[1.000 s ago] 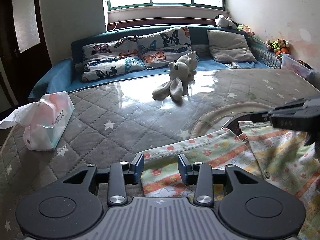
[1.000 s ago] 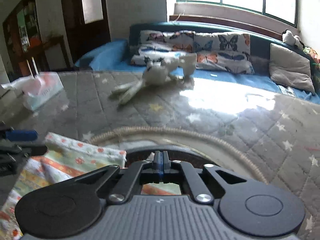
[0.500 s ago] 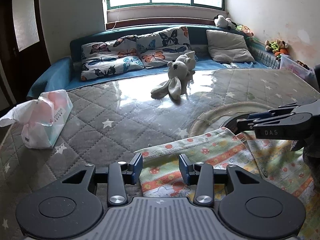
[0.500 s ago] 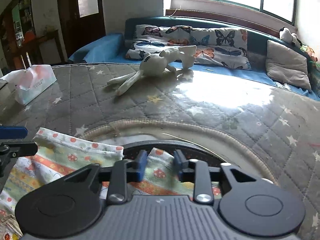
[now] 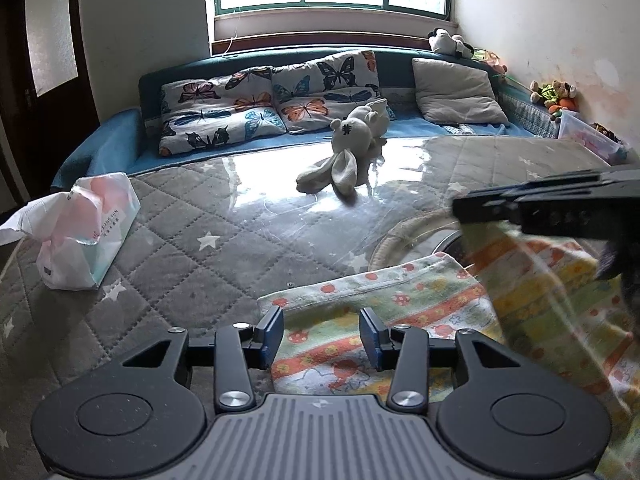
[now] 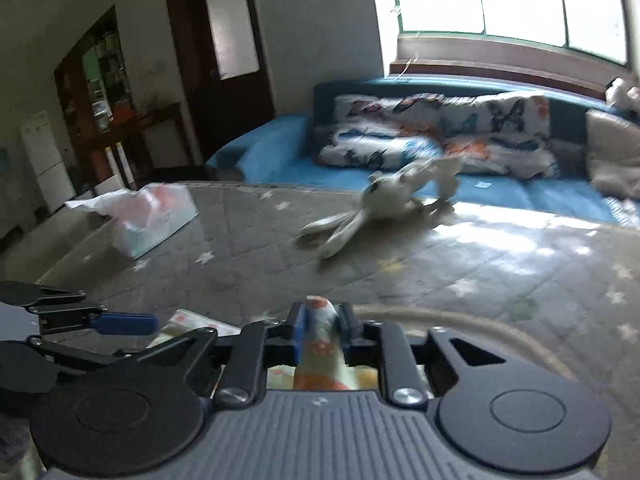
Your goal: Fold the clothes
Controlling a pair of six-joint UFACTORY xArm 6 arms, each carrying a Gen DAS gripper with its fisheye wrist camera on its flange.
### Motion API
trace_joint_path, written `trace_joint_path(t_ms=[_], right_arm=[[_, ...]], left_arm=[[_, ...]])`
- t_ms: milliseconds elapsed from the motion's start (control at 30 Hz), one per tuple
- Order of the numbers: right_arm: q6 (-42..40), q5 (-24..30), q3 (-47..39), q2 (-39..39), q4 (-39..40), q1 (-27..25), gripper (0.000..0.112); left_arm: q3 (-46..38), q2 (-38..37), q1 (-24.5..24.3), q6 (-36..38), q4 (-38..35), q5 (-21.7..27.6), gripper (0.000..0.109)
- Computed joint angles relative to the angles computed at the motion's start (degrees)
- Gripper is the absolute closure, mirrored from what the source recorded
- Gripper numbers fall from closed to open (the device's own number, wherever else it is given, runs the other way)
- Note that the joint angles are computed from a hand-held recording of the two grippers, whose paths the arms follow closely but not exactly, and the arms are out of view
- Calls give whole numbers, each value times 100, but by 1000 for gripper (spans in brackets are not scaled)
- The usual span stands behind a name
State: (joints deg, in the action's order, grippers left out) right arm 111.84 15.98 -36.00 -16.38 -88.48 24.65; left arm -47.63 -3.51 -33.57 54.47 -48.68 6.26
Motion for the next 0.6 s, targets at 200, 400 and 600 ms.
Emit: trace_joint_path(t_ms=[200,400,600], right_arm=[[-731,-170,515,-639,734,-292,93],[-2374,178,1391,-1718,2335,-429,93],[-2957,488,2191,-2529,3286,-726,93]], left_arm=[[-35,-62,-150,247,-246,112,65],[-199,-57,-410,438,-486,417,69],[-667,346,-614,-45,-401,706,69]])
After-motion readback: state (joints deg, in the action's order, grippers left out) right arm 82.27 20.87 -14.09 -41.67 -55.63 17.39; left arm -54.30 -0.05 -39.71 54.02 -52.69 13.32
